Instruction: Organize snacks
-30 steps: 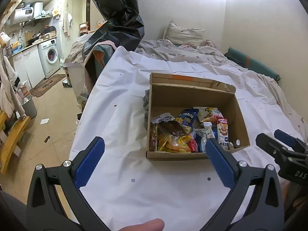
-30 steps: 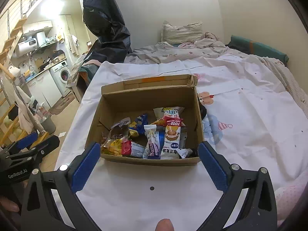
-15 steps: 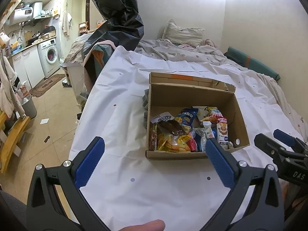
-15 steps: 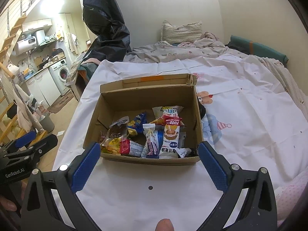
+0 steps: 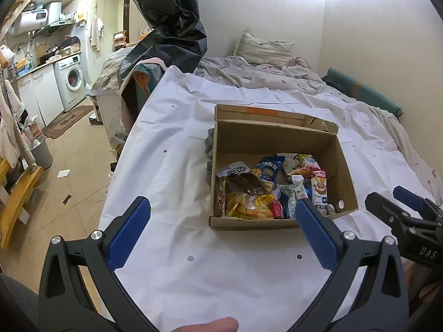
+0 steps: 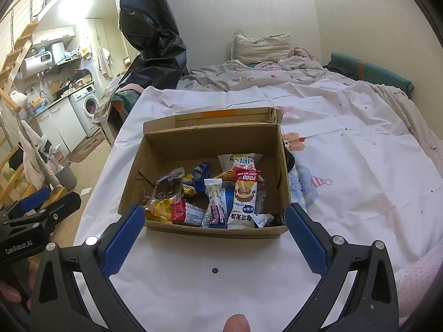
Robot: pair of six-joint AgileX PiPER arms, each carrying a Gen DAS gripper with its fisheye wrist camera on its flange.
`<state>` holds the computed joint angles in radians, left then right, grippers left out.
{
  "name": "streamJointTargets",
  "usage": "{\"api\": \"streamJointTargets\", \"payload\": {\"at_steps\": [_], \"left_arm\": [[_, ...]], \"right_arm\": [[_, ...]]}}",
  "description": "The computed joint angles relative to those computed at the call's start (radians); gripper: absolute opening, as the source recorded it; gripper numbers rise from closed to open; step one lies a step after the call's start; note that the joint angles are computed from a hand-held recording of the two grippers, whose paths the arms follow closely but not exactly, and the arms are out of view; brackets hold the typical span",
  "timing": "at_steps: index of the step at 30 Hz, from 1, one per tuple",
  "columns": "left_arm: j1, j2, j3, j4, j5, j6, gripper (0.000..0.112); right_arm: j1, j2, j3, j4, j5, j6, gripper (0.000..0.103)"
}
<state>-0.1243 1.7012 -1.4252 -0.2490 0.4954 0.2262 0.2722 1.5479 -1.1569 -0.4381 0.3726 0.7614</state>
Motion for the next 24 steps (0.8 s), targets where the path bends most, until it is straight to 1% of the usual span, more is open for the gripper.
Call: {"api": "streamJointTargets", "payload": {"at_steps": [3,24], "left_arm": [[0.0,-0.001,0.002,-0.007,0.0,0.008,0.103],[0.0,-0.004,0.007,-0.013,0.002,0.013,0.103]], "right_arm": [[0.004,0.001,0.0,-0.025,0.001,0.022,0.103],[0.0,0.0,-0.001,-0.008,0.002,0.005,0.103]]}}
